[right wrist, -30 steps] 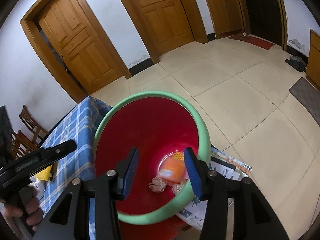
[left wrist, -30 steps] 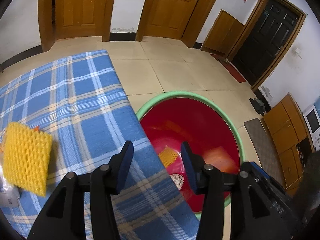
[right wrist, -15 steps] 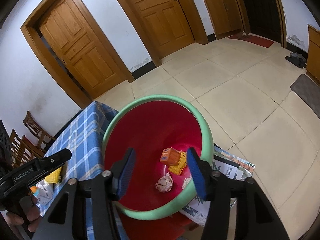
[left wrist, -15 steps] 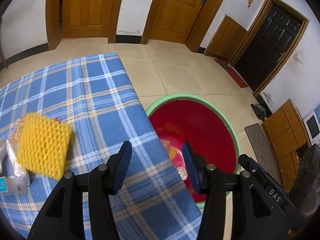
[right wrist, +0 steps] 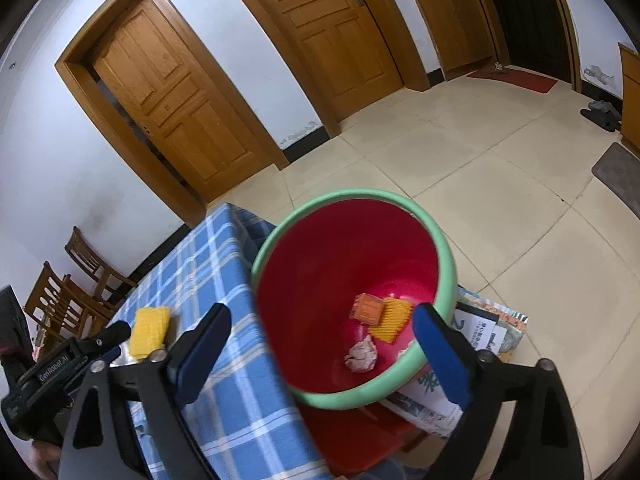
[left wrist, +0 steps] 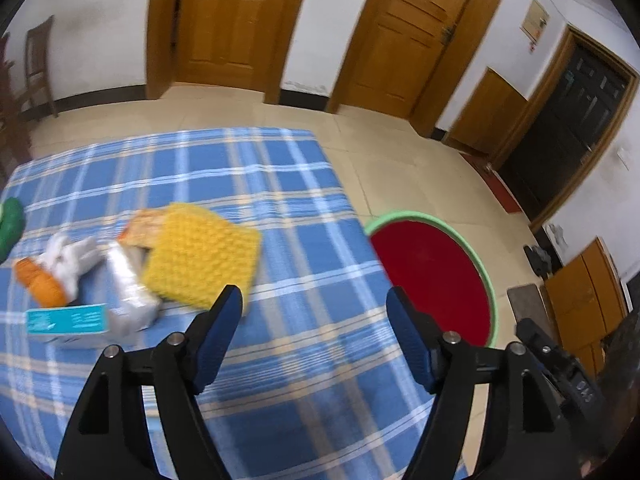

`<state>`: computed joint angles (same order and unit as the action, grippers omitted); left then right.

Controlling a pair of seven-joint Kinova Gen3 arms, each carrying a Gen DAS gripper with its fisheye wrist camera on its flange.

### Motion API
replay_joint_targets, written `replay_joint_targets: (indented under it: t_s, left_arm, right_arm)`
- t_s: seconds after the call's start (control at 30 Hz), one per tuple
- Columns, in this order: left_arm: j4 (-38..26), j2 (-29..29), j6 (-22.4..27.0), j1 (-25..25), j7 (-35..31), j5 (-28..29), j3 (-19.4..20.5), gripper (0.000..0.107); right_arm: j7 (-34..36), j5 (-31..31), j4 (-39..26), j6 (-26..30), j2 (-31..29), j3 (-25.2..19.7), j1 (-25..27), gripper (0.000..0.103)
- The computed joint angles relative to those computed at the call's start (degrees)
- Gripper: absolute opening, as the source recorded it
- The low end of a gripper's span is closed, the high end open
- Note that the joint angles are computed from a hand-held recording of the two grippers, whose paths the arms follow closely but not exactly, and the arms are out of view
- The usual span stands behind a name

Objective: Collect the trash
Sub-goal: 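Move both tools back toward the table, then close the left tool on the teal box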

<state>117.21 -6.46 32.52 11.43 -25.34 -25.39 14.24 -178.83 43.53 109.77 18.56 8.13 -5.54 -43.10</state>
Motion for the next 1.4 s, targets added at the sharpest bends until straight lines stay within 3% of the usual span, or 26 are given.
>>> replay_joint_targets:
  t_s: [0.07, 0.13, 0.23, 0.53, 0.63, 0.83, 1.33, 1.4]
  left_arm:
    - [1.3, -1.9, 0.5, -0.5, 0.7, -0.1, -0.1, 0.075]
    - [2.3, -3.5, 1.9, -1.5, 1.7, -0.3, 0.5, 0.086]
    - [4.0, -6.0, 3.0, -3.5, 3.4, -1.6, 2.2, 0.095]
    - [7.0, -10.2, 10.3, -8.4, 10.0, -9.0, 9.4, 0.101]
    - [8.3, -11.1, 11.7, -9.1, 11.8, -10.5, 10.1, 0.101]
    - [11.1, -11.8, 11.7, -10.4, 14.6, -11.6, 9.5, 0.101]
    - [14.7, -7.1, 5.0, -11.3, 17.4, -13.7, 5.1, 0.101]
    - [14.9, -6.8, 3.7, -10.5, 15.8, -12.6, 3.1, 0.101]
  right_arm:
    - [-1.2, 1.1, -0.4, 0.8, -0.1, -0.1, -1.0, 0.097]
    - [-1.9, 2.1, -0.8, 1.4, -0.1, -0.6, -1.6, 0.100]
    - [-2.2, 2.8, -1.1, 1.9, -0.2, -1.5, -2.1, 0.102]
    - [-0.6, 2.6, -2.5, 3.4, 0.4, -3.2, -3.5, 0.102]
    - [0.5, 1.9, -2.9, 3.7, 0.8, -3.4, -3.9, 0.102]
    - [3.0, 0.1, -3.7, 4.2, 1.4, -3.4, -4.8, 0.102]
    - [8.2, -5.0, -5.2, 5.2, 3.5, -2.3, -5.5, 0.102]
    - [8.9, -5.8, -5.3, 5.2, 3.8, -2.1, -5.6, 0.102]
